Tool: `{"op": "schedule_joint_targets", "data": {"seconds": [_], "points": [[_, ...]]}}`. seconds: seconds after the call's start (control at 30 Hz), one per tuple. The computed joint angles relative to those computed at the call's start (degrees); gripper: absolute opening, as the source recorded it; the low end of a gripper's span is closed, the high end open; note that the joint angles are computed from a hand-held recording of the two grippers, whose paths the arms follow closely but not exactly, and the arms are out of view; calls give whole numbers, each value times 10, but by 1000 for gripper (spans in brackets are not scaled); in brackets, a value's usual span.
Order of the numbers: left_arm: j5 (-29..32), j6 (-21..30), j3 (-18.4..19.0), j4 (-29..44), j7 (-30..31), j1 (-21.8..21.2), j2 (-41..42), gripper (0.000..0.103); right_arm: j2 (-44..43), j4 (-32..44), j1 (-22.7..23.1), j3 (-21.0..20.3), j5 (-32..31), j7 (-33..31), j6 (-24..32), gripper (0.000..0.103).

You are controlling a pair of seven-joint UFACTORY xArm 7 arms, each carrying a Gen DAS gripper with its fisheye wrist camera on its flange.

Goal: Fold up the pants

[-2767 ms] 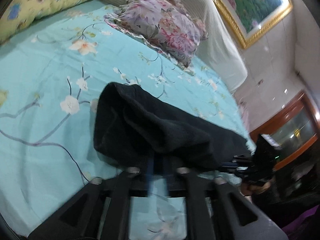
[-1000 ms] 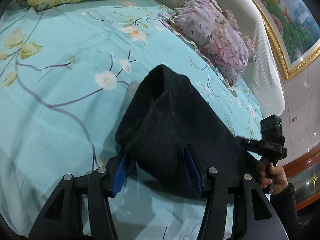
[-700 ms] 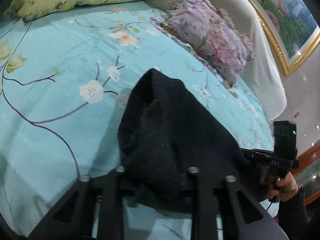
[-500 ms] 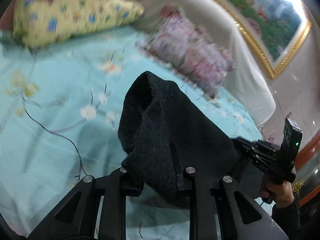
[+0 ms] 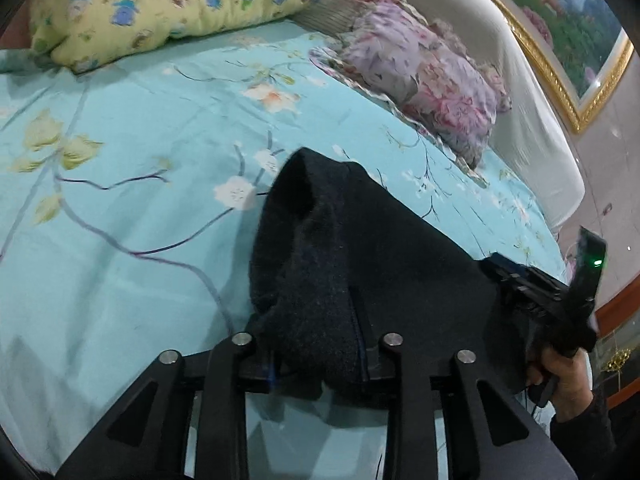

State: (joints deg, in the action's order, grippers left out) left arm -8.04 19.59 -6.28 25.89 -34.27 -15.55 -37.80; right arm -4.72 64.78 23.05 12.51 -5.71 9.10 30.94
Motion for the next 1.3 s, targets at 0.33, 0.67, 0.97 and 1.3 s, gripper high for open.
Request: {"op": "schedule_joint_targets", "data": {"seconds": [0.33, 0.67, 0.97, 1.3], "points": [[75, 96, -76, 1, -101, 67, -129, 41, -202, -139, 5, -40, 164, -24, -22, 37], [83, 75, -92, 91, -84, 6, -31, 44, -404, -277, -29, -63, 191, 52, 38, 37], [75, 45, -106, 180, -53, -66, 105, 47, -550, -344, -88, -87, 168, 98, 101, 39], [100, 46, -127, 307, -18, -120, 243, 54, -648, -384, -143, -116, 155, 116, 147, 46]]}}
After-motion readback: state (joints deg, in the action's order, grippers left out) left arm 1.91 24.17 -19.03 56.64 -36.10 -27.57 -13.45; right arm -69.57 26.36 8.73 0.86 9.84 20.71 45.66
